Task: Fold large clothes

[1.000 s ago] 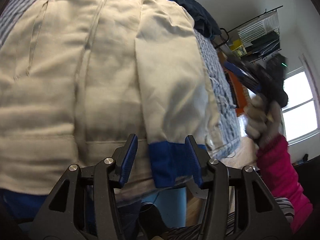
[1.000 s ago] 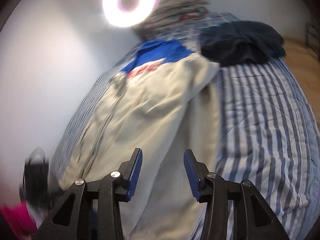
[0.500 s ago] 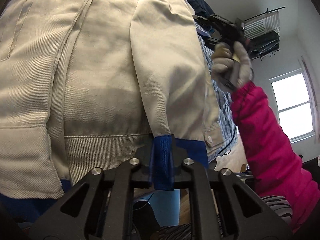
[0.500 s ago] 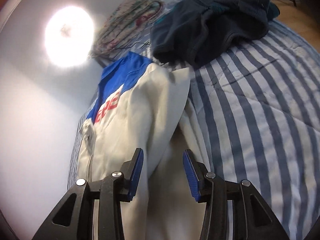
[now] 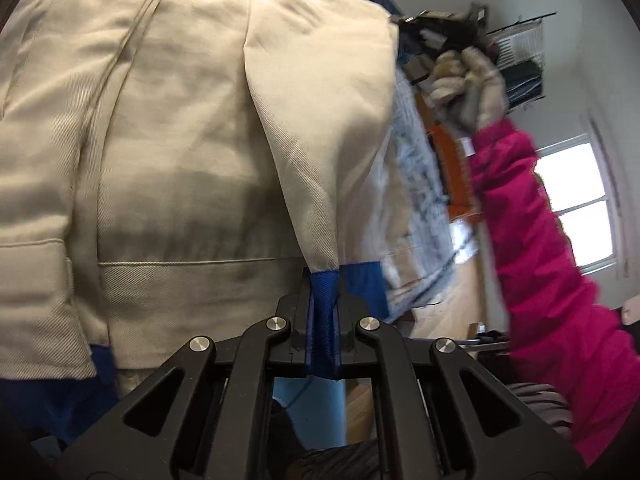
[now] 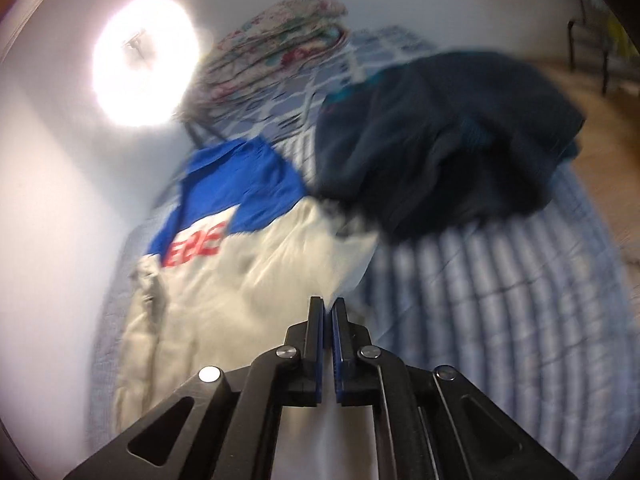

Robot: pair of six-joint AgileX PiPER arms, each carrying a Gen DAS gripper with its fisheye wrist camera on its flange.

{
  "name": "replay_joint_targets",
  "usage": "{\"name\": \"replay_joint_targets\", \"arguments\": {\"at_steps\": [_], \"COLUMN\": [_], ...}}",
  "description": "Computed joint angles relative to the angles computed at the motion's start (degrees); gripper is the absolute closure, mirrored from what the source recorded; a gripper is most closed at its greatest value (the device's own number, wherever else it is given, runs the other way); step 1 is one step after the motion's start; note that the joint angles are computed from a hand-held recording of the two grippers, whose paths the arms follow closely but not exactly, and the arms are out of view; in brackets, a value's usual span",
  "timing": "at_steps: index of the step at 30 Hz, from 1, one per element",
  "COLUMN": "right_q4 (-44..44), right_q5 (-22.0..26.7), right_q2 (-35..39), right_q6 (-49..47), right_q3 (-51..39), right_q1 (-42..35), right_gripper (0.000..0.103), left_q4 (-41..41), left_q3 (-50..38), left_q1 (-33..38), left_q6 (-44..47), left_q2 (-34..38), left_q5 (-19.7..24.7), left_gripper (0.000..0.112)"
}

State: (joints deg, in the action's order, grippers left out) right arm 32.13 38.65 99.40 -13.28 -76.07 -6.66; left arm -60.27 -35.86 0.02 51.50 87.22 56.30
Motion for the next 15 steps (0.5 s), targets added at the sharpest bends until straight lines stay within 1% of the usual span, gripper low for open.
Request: {"name": "replay_joint_targets", "arguments": {"at_steps": [1,2,3,5,7,10,12,15], "right_q4": [-0.7,-1.1,0.8,8.2,12.5,16.6,18.6,19.2], "right_q5": [0.9,0.5,0.6,2.5,4.0,8.3,11.8,17.7], "right_q2": [-0.1,-1.4,-2.7,-6.3,-11.0,-18.5,-25.2,-35.1], "right_q6": [0.3,0.1,-1.8,-9.2,-14.9,-20.9,-24.5,-26.1], "right_q3": [0.0,1.8,3.8,9.8,17.0,27.2,34.8,44.3], "right_q1": [-0.2,-0.3,-1.1,-3.8,-5.8,-8.3,-9.9,-12.0], "right_gripper": [0.097,0.091,0.079,0.073,0.073,0.073,0.068,0.065], "left_q4": [0.3,0.2,0.2,0.8,1.0,1.9,1.8,3.0], "left_q3": [0.1,0.3,0.2,-0.1,-0.6,-1.1,-0.9,-2.1], "left_q1": [-0.6,-0.8,-0.9,-1.2,-2.0,-3.5,-2.9,-2.7], "left_q6": [-0.2,-0.2,-0.2,-0.4,-1.1,-2.9,-3.2,-5.0], "left_q2": [0.3,0.7,1.0,0.9,0.6,-0.9,-2.0,-4.1], "left_q5": [-0.9,-1.3,-1.6,-2.0,-2.3,-3.0,-1.4,-0.1], "left_gripper": [0.108,0.108,0.108,0.108,0.108,0.108,0.108,0.108]}}
